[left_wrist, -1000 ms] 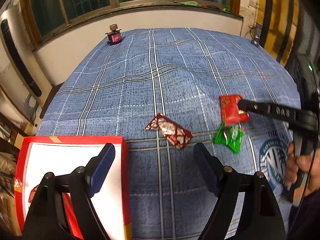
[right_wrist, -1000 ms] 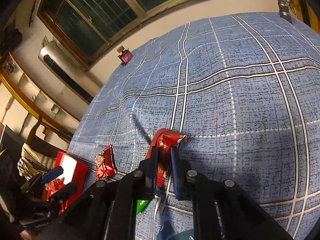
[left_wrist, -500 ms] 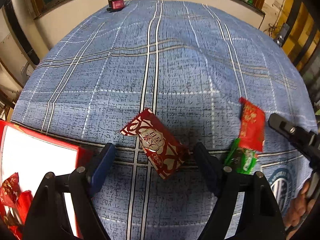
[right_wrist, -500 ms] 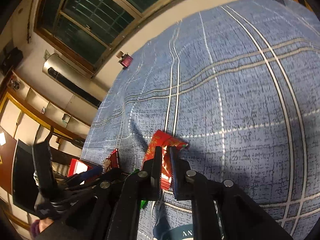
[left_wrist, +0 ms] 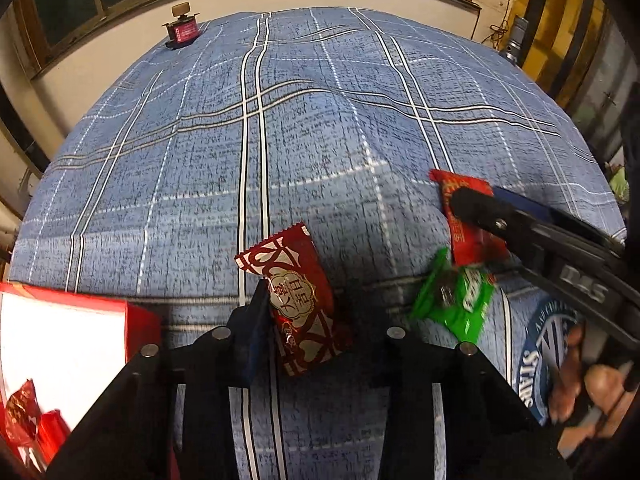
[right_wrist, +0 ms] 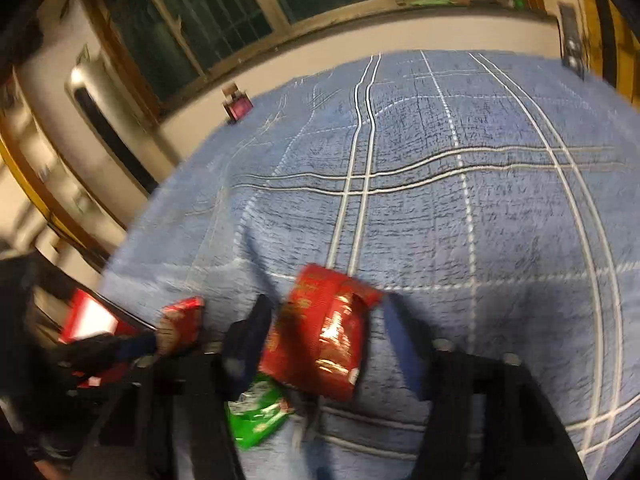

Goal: Organize snacks
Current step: 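Grasp the red-white patterned packet with the left tool while the right holds its packet, then lift the red-white packet with the left tool while the right lifts its packet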

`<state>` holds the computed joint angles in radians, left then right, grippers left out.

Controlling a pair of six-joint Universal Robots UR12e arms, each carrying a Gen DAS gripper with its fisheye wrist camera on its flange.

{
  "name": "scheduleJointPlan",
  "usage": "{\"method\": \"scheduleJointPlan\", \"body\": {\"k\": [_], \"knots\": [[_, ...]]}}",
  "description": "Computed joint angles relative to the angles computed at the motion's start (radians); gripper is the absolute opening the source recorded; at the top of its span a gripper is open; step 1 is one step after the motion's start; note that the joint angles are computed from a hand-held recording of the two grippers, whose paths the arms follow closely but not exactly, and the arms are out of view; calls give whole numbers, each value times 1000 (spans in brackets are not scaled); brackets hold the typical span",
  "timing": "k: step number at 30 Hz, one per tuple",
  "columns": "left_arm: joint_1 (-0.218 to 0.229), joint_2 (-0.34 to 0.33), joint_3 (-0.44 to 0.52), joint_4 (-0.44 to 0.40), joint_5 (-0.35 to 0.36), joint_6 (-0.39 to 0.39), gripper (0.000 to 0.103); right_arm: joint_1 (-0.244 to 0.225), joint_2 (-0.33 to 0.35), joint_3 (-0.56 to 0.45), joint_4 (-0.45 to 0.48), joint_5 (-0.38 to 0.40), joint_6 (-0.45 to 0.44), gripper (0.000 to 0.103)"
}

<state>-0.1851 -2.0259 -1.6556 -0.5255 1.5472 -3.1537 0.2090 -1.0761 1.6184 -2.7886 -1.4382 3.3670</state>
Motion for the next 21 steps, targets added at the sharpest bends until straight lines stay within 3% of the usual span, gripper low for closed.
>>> {"method": "scheduleJointPlan", "body": {"k": [2,7,13,21], "knots": [[3,13,-16,2,-18,5,33,20,2,-15,37,-68,-78,39],[3,36,-48,5,-49,11,33,36,1,-27,90,-119,-152,32],[5,63,-90,19,-89,-2,33,3,-19,-8,96,-24,-112,21],[7,77,-114,45,-116,-38,33,-59,-28,5,112,191,-17,16]]}}
